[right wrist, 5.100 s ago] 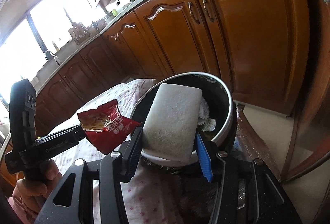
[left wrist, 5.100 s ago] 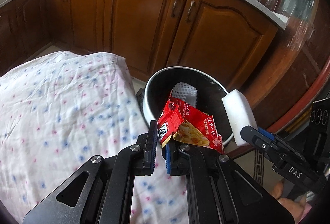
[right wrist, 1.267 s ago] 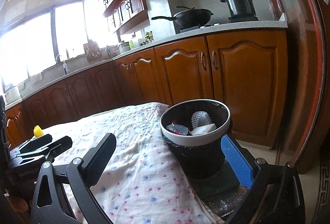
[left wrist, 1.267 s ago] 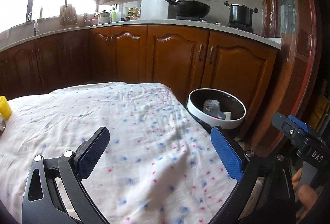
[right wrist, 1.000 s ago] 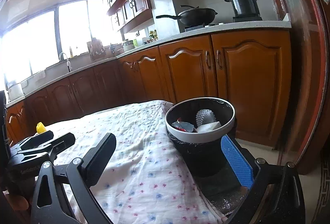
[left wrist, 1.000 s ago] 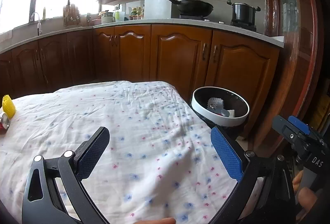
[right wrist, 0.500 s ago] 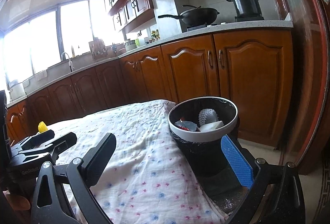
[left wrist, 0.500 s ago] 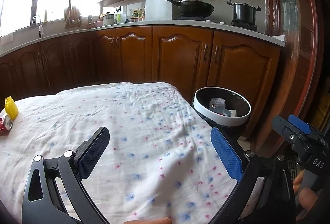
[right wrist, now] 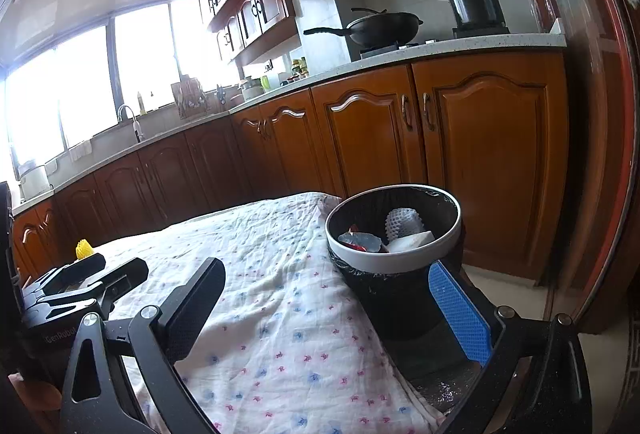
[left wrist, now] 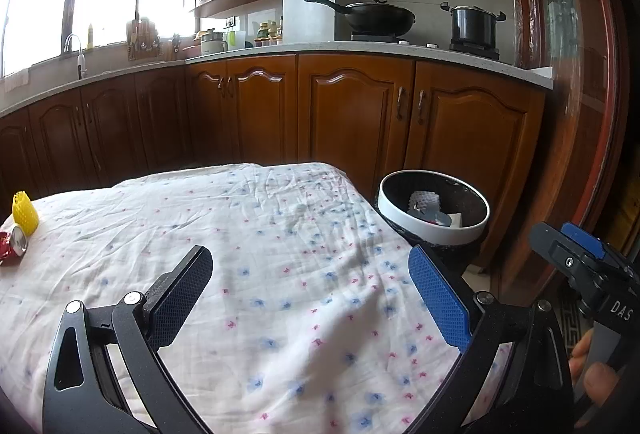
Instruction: Collect trash
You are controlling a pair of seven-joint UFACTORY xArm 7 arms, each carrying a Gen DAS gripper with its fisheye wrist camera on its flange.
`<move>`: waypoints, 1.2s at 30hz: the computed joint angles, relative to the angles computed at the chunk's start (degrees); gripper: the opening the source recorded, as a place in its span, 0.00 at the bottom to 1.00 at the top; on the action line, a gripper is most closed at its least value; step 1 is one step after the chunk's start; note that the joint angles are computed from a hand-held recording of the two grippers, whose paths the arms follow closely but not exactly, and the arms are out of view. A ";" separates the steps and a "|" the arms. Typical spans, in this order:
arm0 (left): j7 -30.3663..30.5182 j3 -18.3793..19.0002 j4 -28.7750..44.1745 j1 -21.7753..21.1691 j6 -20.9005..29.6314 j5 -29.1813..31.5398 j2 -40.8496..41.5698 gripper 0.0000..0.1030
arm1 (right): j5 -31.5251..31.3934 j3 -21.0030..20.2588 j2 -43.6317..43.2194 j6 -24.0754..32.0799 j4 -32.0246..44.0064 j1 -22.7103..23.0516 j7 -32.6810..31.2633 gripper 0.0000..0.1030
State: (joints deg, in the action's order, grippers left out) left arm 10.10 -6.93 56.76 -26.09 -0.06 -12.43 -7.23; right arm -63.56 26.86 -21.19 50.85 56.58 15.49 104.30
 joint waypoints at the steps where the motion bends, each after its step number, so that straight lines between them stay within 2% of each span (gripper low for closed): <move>1: 0.15 0.12 -0.01 -0.13 -0.07 -0.16 0.00 0.98 | 0.04 -0.09 -0.01 -0.08 -0.03 0.03 -0.10 1.00; 36: -1.81 -0.55 -0.15 0.79 -0.14 2.00 0.28 0.98 | -0.48 -0.18 1.24 0.58 0.94 0.83 0.70 1.00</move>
